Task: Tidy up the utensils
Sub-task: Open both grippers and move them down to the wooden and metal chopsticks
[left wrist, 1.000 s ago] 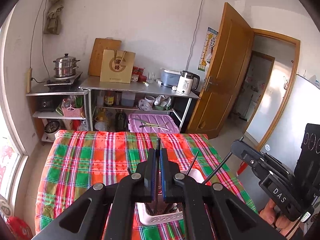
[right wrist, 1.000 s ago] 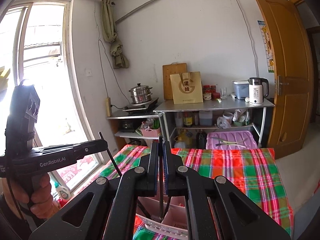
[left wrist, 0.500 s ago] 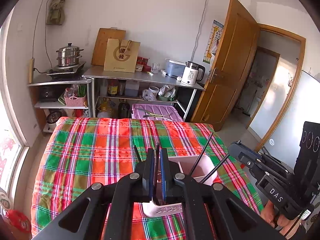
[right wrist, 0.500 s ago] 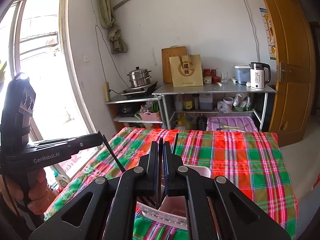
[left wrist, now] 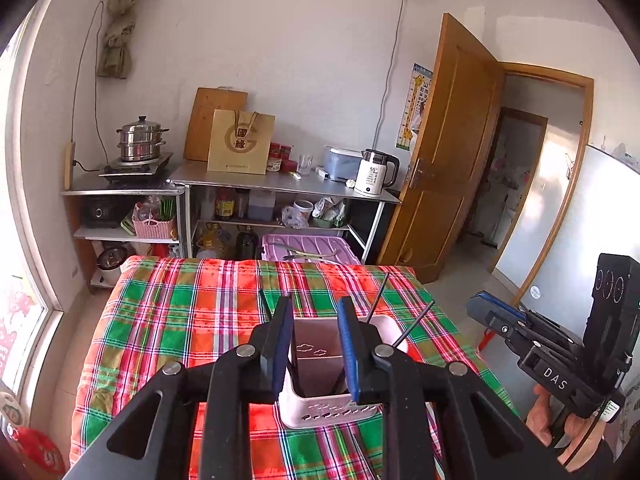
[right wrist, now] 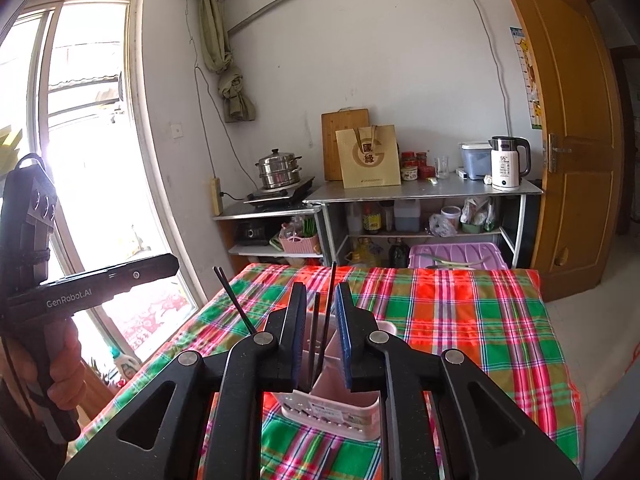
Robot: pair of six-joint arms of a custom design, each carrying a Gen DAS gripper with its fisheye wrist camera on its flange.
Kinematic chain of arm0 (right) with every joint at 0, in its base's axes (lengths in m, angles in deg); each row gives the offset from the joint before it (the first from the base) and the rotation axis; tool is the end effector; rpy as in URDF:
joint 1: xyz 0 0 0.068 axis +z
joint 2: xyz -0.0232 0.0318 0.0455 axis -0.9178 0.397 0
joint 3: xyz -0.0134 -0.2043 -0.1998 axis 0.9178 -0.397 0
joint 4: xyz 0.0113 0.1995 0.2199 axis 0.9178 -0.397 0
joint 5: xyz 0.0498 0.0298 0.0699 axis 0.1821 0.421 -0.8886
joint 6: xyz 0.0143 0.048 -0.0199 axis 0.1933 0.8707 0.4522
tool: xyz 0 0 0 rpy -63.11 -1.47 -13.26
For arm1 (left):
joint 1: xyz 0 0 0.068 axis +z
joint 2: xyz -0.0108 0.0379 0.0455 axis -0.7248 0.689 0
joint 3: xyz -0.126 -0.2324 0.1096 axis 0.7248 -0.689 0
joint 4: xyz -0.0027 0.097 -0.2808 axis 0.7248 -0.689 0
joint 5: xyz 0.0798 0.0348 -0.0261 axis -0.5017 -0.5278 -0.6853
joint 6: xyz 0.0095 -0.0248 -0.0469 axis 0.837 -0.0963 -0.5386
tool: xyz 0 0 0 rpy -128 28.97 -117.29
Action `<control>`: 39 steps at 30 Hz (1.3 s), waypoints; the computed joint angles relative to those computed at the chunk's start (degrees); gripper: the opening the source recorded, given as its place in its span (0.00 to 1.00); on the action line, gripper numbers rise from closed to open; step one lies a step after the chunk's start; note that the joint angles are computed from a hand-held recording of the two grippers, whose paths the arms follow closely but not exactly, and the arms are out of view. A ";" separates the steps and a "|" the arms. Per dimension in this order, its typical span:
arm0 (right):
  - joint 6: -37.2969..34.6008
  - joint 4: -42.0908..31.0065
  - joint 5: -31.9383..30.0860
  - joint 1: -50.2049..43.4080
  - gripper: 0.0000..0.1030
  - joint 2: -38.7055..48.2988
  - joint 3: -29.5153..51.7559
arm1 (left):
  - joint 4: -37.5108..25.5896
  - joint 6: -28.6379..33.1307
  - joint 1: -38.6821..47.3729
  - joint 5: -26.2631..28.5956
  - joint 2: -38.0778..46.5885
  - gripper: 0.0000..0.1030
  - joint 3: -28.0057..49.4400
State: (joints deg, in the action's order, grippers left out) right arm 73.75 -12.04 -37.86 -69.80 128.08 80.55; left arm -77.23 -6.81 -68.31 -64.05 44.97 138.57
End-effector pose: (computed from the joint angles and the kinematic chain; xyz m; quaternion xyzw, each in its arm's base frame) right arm 0.3543 0.0066 0.3463 -0.2620 0.7820 0.2876 0.4870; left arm 0.2697 -0.0939 0.4033 -0.1256 0.8479 -0.0491 0.5126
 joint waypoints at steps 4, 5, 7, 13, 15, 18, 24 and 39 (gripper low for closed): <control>-1.25 -0.71 -3.67 -3.42 0.15 -2.75 -2.25 | -0.92 -1.37 -4.58 -4.44 -2.78 0.22 -1.76; -1.67 -1.05 -4.63 -4.36 0.15 -3.42 -2.86 | -1.24 -1.78 -5.89 -5.59 -3.47 0.22 -2.29; -2.91 -2.01 -6.42 -6.18 0.15 -4.48 -3.95 | -1.65 -2.73 -8.43 -7.69 -4.81 0.22 -3.58; -9.21 -6.92 -10.20 -10.75 0.15 -6.04 -6.98 | -2.36 -7.35 -16.10 -11.75 -8.00 0.22 -9.36; -11.85 -8.90 -10.65 -12.10 0.15 -6.23 -8.16 | -2.24 -9.33 -18.42 -12.21 -8.80 0.22 -11.95; -16.46 -12.01 -10.06 -13.79 0.15 -6.32 -10.35 | -1.68 -12.74 -21.50 -12.50 -9.48 0.22 -16.22; -24.37 -15.39 -6.31 -14.68 0.15 -4.43 -15.15 | 2.03 -19.70 -24.38 -8.92 -9.39 0.22 -25.15; -28.90 -11.06 5.60 -10.87 0.15 2.78 -20.76 | 10.79 -21.32 -16.86 3.27 1.66 0.22 -31.49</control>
State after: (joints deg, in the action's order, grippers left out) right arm 44.85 -23.09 -32.26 -80.68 130.85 59.79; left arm -66.44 -28.13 -85.17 -60.78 46.63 107.09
